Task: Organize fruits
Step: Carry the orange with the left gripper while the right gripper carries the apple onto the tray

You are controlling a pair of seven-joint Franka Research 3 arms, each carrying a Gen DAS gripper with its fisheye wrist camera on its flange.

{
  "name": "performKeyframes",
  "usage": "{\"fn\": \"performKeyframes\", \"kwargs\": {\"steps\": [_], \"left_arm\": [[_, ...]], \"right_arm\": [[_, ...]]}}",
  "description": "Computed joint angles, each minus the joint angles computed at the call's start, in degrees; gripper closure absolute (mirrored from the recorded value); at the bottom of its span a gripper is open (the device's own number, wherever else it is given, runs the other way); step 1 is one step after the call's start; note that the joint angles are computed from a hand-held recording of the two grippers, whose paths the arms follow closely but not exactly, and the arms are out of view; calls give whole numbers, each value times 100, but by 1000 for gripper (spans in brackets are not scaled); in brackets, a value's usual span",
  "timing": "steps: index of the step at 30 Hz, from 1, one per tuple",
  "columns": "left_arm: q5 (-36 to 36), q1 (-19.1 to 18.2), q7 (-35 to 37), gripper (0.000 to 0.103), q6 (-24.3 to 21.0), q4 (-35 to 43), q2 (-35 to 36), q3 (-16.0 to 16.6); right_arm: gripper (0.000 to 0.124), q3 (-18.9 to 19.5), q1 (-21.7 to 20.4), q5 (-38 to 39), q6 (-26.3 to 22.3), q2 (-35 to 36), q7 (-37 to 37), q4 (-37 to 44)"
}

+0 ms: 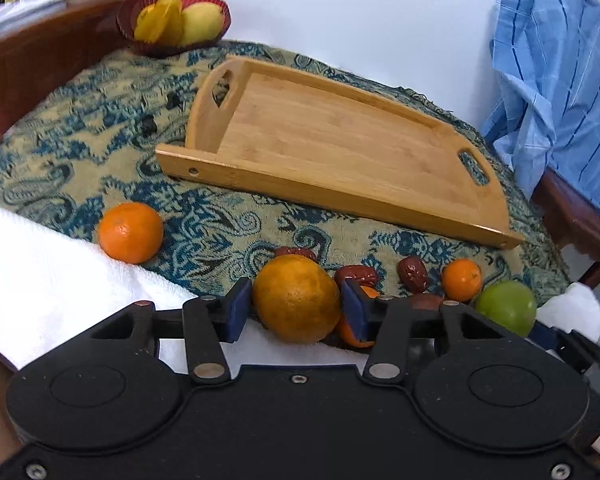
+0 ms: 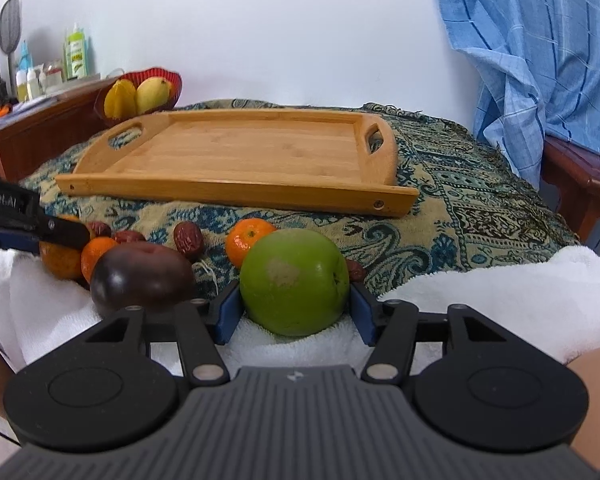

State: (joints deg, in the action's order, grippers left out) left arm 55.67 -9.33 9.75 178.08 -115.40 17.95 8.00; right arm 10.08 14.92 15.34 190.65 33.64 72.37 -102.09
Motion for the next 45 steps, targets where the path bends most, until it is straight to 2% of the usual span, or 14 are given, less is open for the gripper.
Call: {"fn": "performKeyframes", "kwargs": {"steps": [1, 2, 5, 9, 13, 16, 18, 22, 26, 30, 33, 35, 38, 45], "left_arm": [[407, -287, -338, 57, -80, 46, -12, 282], [782, -434, -648, 57, -161, 78, -43, 413], [1816, -640, -1536, 57, -289, 187, -109, 603], [2191, -510, -1712, 57, -540, 287, -164, 402], [2221, -193, -1705, 57, -476, 384, -131, 137], [2148, 51, -1547, 57, -496, 449, -95, -96], [2202, 168, -1578, 57, -560, 480, -92, -228], [2291, 378, -1627, 57, -549, 489, -86, -432], [2203, 479, -1544, 57, -536, 477, -73, -524], [2215, 494, -1543, 57, -522, 477, -70, -531], [2278, 503, -1610, 57, -468, 484, -70, -513], [2337, 508, -1664, 57, -456, 499, -72, -504], [2483, 522, -1771, 57, -428, 522, -98, -491], [2657, 623, -1871, 57, -382, 719, -84, -533]], "right_arm": [[64, 90, -79, -13, 51, -3, 4, -18], [64, 165, -144, -33, 152, -8, 9, -54], [64, 302, -256, -156, 502, -7, 52, -121], [65, 242, -206, -257, 590, 29, 173, -28], [66, 104, -84, -225, 456, 98, 264, 170], [66, -451, 411, -24, 177, 136, 213, 335], [67, -617, 565, 32, 27, 143, 159, 354], [66, -990, 943, 80, 173, 98, -52, 209], [63, -1359, 1296, 262, 63, 110, -174, 248], [64, -1883, 1714, 396, -312, 172, -70, 381], [66, -1793, 1614, 331, -400, 117, 46, 378], [66, -1491, 1345, 267, -329, 51, 48, 330], [66, -1299, 1166, 251, -279, -4, 102, 348], [67, -332, 334, 153, -176, 213, 107, 896]]}}
